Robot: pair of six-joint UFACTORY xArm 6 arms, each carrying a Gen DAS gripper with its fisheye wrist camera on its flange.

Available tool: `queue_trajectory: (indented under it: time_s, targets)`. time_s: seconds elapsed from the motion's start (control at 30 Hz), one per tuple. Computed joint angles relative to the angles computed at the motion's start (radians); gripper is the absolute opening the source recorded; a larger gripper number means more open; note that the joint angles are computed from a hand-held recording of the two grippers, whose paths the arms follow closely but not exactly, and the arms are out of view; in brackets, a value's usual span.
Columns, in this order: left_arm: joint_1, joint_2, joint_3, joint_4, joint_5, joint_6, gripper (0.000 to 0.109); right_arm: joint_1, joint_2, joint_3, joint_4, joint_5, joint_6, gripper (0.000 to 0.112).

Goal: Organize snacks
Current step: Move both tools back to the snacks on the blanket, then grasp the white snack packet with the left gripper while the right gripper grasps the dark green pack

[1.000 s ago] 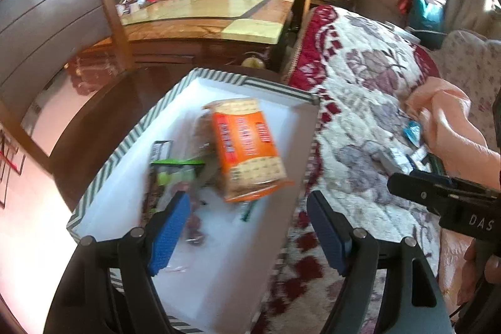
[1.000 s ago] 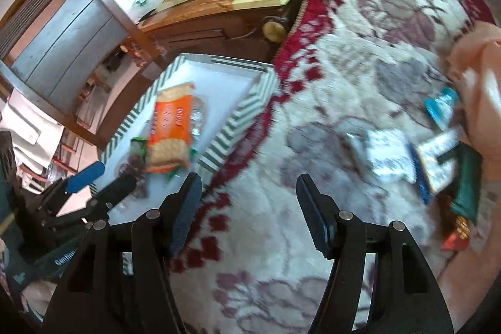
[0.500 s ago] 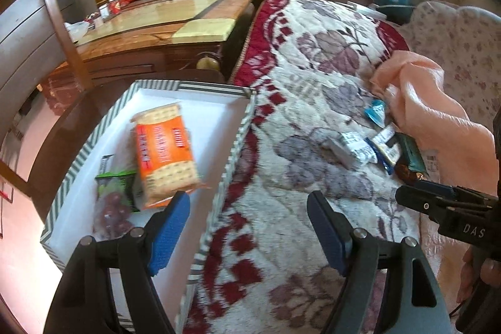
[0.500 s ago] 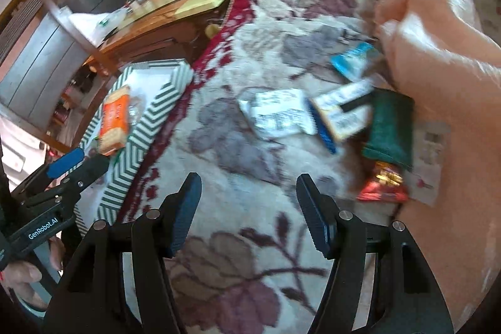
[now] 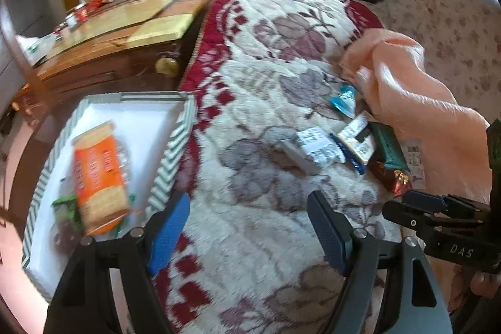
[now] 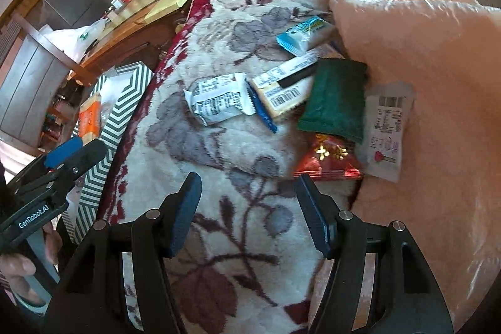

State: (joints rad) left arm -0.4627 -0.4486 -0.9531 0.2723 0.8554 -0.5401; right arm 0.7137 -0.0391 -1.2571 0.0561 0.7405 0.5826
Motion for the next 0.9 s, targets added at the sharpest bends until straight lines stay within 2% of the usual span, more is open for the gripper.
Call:
queue_trajectory:
  time_s: [0.2, 0.33, 0.9]
  targets:
    - [0.006, 0.102, -0.057, -0.12, -0.059, 0.172, 0.081, -0.027, -0.027, 0.028, -0.001, 0.009, 0.009, 0.063]
    - [0.016, 0.185, -0.111, -0.229, -0.067, 0.305, 0.083, -0.048, -0.046, 0.05, -0.001, 0.015, 0.019, 0.063]
    - [-0.007, 0.42, -0.288, -0.262, -0.033, 0.515, 0.084, -0.101, -0.061, 0.081, 0.031, -0.01, 0.022, 0.064]
